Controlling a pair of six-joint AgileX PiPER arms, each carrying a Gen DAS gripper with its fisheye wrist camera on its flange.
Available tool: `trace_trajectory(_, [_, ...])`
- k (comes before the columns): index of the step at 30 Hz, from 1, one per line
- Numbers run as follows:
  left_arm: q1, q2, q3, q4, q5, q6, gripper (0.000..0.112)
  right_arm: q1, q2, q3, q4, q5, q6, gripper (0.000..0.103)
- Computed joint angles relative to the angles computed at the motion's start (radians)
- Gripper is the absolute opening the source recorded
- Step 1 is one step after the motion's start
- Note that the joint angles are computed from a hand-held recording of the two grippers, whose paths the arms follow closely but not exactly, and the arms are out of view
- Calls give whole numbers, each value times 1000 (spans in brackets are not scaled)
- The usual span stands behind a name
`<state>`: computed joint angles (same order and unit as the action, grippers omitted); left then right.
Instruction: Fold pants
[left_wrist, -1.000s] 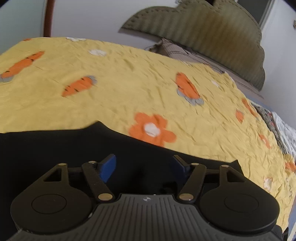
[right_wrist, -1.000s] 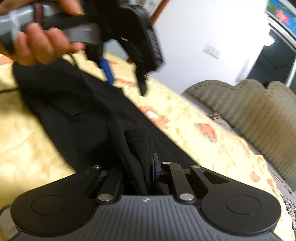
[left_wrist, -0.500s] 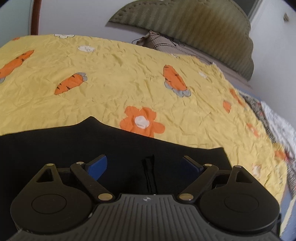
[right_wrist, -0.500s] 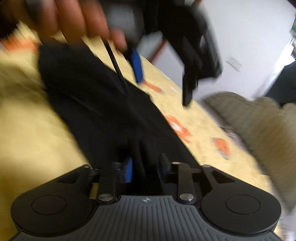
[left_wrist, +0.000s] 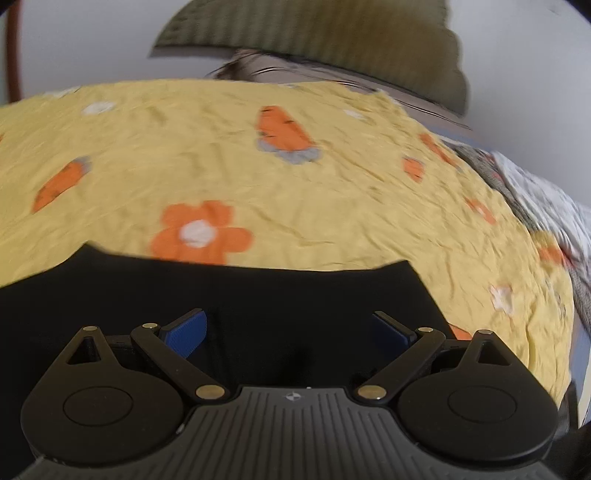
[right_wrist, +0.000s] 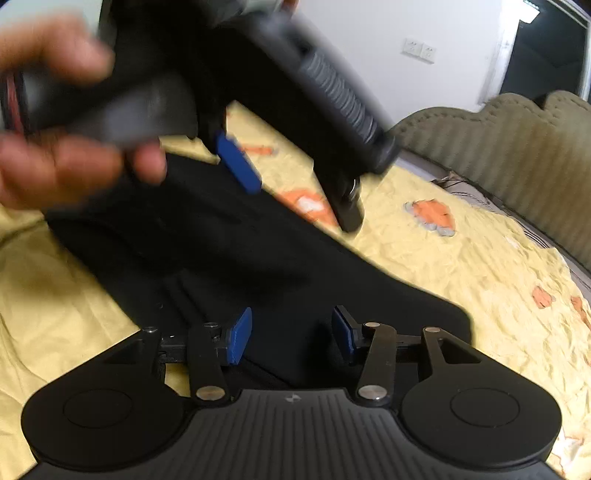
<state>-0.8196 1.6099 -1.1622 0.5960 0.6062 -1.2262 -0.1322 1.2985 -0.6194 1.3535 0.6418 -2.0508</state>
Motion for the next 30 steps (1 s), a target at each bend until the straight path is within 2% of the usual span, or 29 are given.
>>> trace_trajectory(3, [8, 51, -20, -34, -55, 103, 96, -44, 79, -70, 61, -58, 16, 47])
trace_trajectory(6, [5, 137, -81, -18, 26, 112, 95, -89, 211, -204, 31, -36, 117, 47])
trace_trajectory(8, [9, 182, -104, -4, 52, 108, 94, -89, 313, -324, -113, 6, 276, 47])
trace_trajectory(10, [2, 200, -126, 15, 112, 85, 92, -80, 372, -374, -147, -42, 317, 47])
trace_trajectory(11, [-3, 184, -116, 23, 117, 77, 93, -91, 378, -387, -147, -30, 336, 47])
trace_trajectory(13, [-23, 123, -59, 48, 92, 47, 97, -127, 363, -380, -90, 3, 305, 47])
trace_trajectory(15, [-50, 101, -44, 64, 101, 27, 102, -181, 302, -317, -51, 53, 234, 47])
trace_trajectory(16, [-60, 112, -57, 61, 118, 31, 102, -225, 252, -263, -75, 100, 220, 47])
trace_trajectory(18, [-63, 159, -99, 28, 154, 75, 102, -240, 210, -229, -134, 122, 239, 47])
trace_trajectory(20, [-58, 197, -123, 11, 166, 77, 102, -215, 191, -187, -169, 56, 212, 47])
trace_trajectory(22, [-67, 199, -127, 28, 179, 27, 102, -197, 170, -156, -132, 15, 220, 47])
trace_trajectory(25, [-78, 190, -134, 37, 205, 8, 102, -197, 147, -120, -45, 36, 147, 48])
trace_trajectory(26, [-83, 191, -140, 42, 220, 0, 102, -187, 140, -118, -58, 35, 146, 49])
trace_trajectory(29, [-103, 184, -149, 62, 267, -33, 102, -128, 145, -94, -73, -56, 118, 50])
trace_trajectory(30, [-114, 174, -147, 73, 284, -49, 102, -131, 139, -87, -54, -57, 119, 50])
